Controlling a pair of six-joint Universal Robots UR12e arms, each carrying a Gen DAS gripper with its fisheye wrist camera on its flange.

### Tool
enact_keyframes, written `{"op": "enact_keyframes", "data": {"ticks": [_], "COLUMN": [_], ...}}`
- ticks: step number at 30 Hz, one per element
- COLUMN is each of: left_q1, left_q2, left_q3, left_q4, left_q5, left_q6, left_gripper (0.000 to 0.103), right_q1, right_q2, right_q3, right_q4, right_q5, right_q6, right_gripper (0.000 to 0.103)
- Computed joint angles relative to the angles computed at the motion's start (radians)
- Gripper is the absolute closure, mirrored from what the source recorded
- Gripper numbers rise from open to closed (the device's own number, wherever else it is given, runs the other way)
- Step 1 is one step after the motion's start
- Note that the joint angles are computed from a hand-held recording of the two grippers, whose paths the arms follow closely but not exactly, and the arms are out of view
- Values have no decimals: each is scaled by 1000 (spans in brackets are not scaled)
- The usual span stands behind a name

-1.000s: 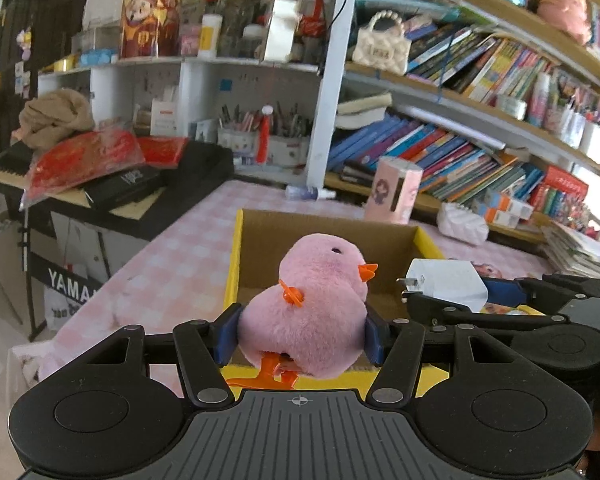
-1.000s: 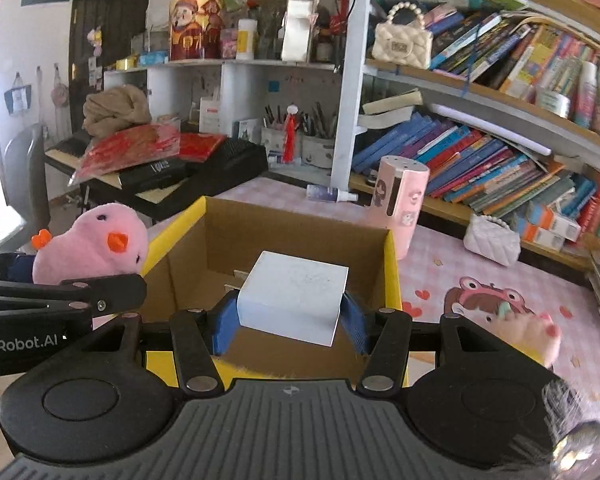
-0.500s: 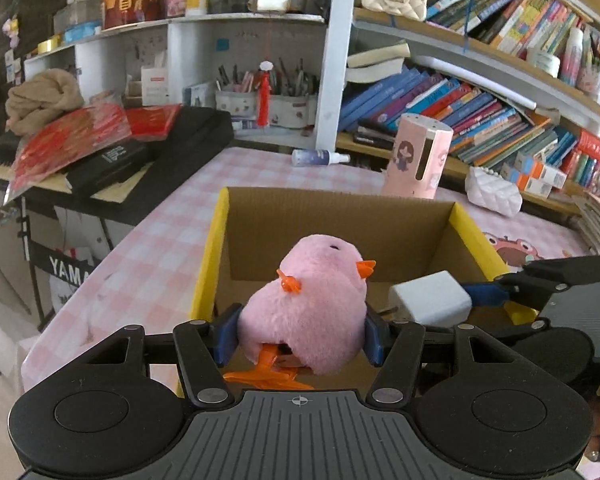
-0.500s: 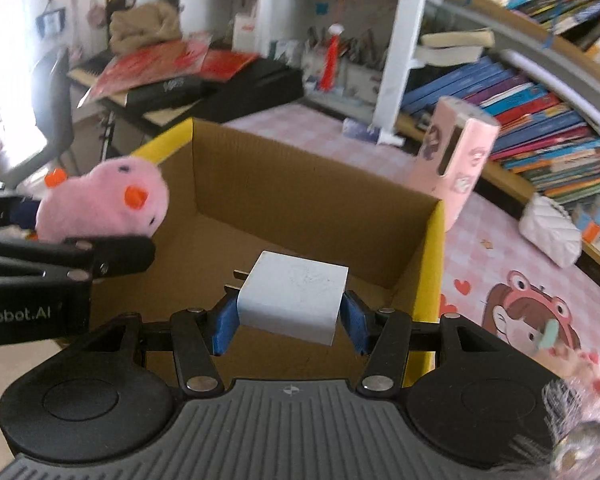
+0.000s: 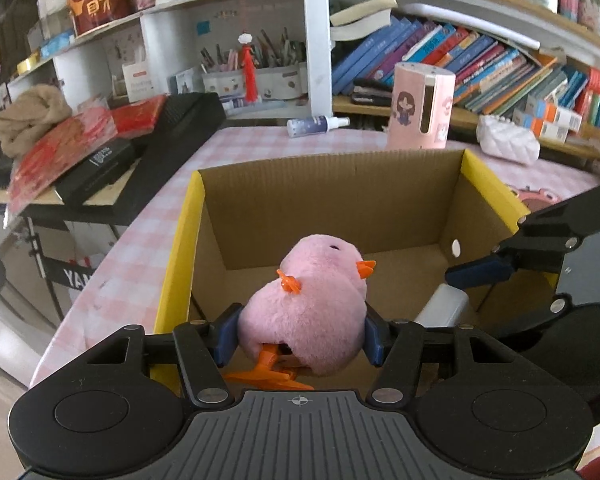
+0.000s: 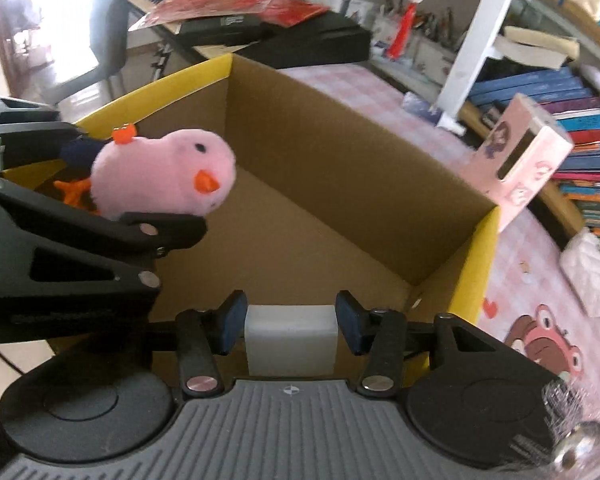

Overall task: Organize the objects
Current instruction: 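Open both tools to drop chick and charger into the box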

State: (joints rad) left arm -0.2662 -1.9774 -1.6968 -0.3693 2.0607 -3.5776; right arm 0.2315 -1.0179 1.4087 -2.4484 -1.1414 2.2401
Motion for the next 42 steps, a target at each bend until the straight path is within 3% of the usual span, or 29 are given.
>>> {"op": "enact_keyframes", "data": {"ticks": [4, 6, 11, 13, 18, 22, 27, 35, 42], "left_q1": [-2, -1, 0, -3, -18, -38, -54, -71, -92], "left_q2": [-4, -4, 0, 1, 4, 11, 30, 74, 113], "left_q3": [6, 7, 2, -2, -21, -37, -67, -131, -186], "left_q4": [-6, -6, -1, 16, 120, 206, 261, 280, 261], "left_q5": [11, 7, 5, 17, 63, 112, 164, 202, 195], "left_q6": [5, -6, -21, -26, -1, 26, 5, -66, -114], "left_gripper": [44, 44, 41, 38, 24, 19, 18, 17, 17], "right_q1": [4, 7, 3, 1, -4, -14, -25, -35, -35], "right_q2": [4, 9, 13, 8, -1, -23, -53, -92, -138], "right_q3": [8, 9, 1, 14, 41, 74, 139, 247, 337], "right_q4": [-41, -83, -65, -98, -171, -232, -386, -646, -739], "right_q5": [-13, -25, -8, 1, 11, 47, 62, 7, -42], "right_q6": [-43, -53, -63, -57, -10, 46, 168, 392, 498], "right_gripper": [68, 67, 67, 58, 46, 43, 38, 33, 30]}}
